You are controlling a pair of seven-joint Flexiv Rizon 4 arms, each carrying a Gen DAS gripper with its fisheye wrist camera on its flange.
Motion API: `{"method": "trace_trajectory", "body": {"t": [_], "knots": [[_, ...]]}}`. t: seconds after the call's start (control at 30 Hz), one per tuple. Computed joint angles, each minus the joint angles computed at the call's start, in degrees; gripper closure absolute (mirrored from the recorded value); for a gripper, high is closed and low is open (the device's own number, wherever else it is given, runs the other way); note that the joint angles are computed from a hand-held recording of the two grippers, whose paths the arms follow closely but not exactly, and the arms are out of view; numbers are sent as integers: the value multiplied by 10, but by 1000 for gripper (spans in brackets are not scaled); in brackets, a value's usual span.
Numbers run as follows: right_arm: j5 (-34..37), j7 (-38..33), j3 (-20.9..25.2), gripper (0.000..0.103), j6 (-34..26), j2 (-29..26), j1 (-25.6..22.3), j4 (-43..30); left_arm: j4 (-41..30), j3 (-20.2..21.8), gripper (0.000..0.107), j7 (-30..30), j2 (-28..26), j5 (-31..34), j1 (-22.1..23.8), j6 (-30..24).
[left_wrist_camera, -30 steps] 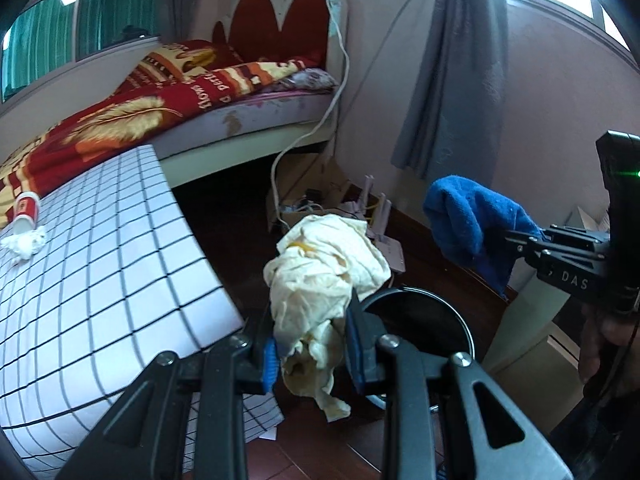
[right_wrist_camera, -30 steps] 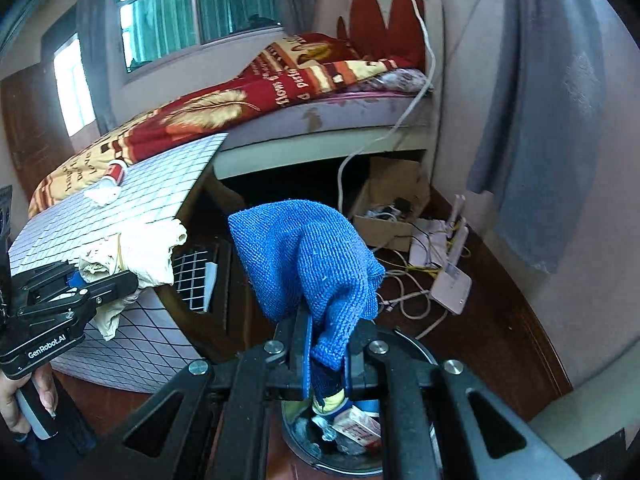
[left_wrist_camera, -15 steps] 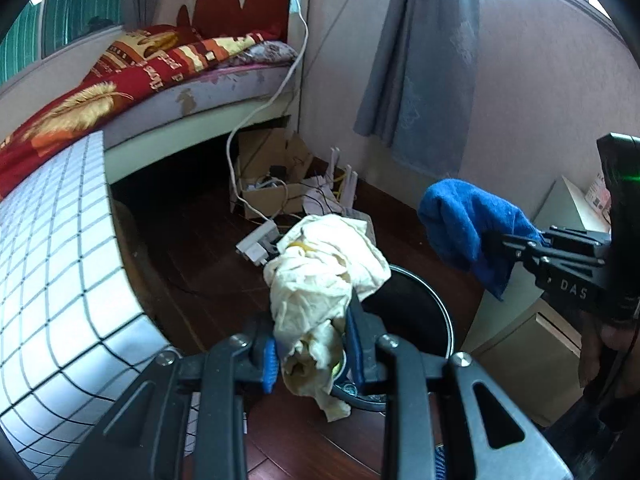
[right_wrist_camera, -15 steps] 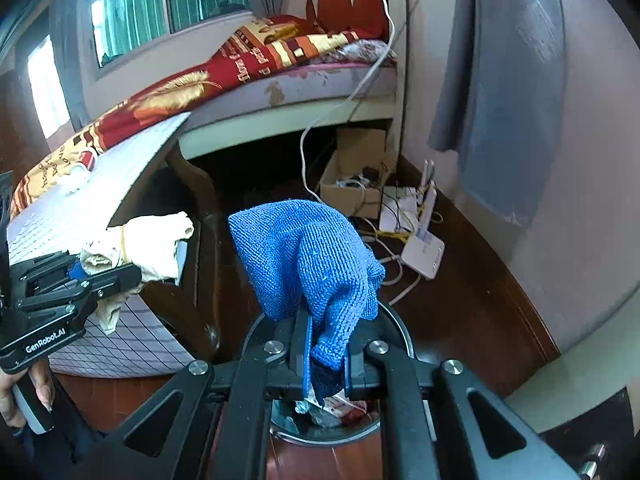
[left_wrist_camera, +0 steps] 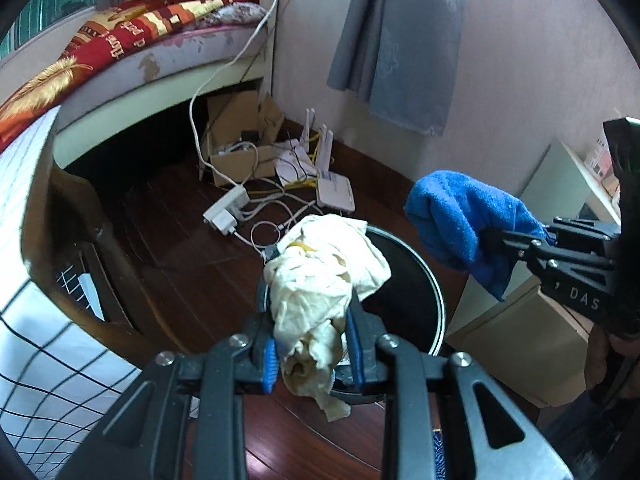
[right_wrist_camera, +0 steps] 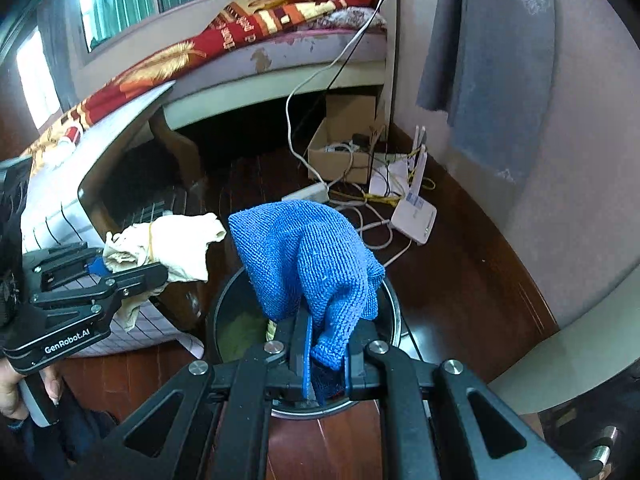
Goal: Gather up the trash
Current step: 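Open both grippers to drop the beige and blue cloths into the bin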
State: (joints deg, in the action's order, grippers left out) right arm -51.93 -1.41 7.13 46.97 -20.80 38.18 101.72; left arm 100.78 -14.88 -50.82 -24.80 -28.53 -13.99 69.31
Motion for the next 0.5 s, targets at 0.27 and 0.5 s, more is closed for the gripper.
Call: {"method": "trace_trajectory", "body": {"t": [0.27,0.5], "knots": [[42,-43,5,92,19,-16,-9,8,-29,11,78,-20,-27,24,-10,-50],[75,-63,2,91,36,-33,-10,14,-40,14,78,-36,-39,34,-14,-62]]}}
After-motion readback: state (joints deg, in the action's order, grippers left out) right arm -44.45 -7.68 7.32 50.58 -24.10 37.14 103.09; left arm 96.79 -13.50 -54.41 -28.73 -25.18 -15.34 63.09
